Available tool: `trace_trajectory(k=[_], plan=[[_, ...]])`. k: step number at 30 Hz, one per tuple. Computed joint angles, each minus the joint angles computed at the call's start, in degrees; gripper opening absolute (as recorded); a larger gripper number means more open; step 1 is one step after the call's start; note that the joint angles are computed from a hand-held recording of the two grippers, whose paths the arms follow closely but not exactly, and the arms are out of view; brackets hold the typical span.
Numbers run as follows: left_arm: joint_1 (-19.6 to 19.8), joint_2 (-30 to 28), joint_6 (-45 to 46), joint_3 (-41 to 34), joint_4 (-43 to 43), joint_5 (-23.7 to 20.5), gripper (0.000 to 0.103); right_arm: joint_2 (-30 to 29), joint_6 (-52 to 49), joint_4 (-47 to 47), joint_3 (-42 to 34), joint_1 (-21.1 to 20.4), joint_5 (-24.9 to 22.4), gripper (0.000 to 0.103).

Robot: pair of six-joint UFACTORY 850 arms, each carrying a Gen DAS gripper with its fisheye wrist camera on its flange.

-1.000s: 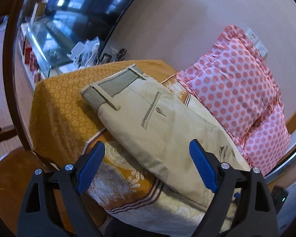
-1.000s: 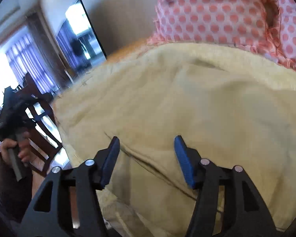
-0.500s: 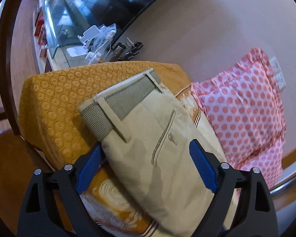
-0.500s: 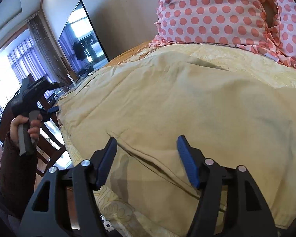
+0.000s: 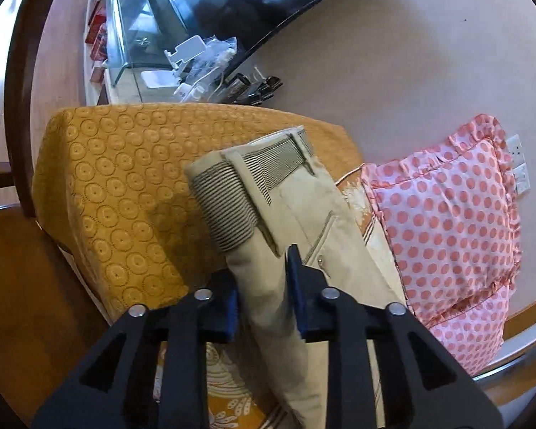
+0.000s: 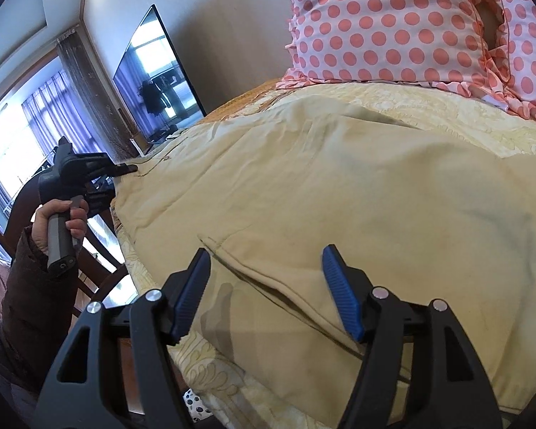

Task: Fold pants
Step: 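Grasp the trouser waistband with the left tool, then lift the waistband and fold it over the legs, then open the left tool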

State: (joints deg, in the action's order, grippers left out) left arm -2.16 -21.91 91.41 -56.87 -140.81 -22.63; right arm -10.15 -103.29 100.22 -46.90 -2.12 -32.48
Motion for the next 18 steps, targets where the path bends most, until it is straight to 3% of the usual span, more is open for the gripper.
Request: trace_trajectory(k=[2, 3, 5, 12, 16, 18], plan=[[0.0, -0.3, 0.0, -0.3, -0.2, -0.4, 0.026, 0.0, 0.1, -0.1, 0.2, -0.3, -0.6, 0.065], [-0.3, -0.3, 1.5, -0.7, -0.7, 0.5, 0.014, 0.2, 0.4, -0.2, 0.3, -0.4, -0.8, 0.065], [-1.3, 0.4, 8.6, -0.6, -5.1, 1.8, 0.005, 0.5, 1.1, -0.6, 0.7, -1.1, -1.9, 0.065], [-8.1, 5.5, 43.8, -1.6, -27.9, 3.9, 0.004, 4.8, -2.0, 2.9, 4.6, -4.7, -5.6, 0.065], [-15.8, 7.9, 57.4, -4.0, -30.6, 4.1, 0.004, 9.8, -6.2, 6.9, 8.7, -7.7, -6.8, 0.066], [-20.7, 8.7, 59.9, -5.1, -26.2, 3.3, 0.004, 12.6, -7.8, 9.4, 10.9, -9.5, -6.1, 0.067]])
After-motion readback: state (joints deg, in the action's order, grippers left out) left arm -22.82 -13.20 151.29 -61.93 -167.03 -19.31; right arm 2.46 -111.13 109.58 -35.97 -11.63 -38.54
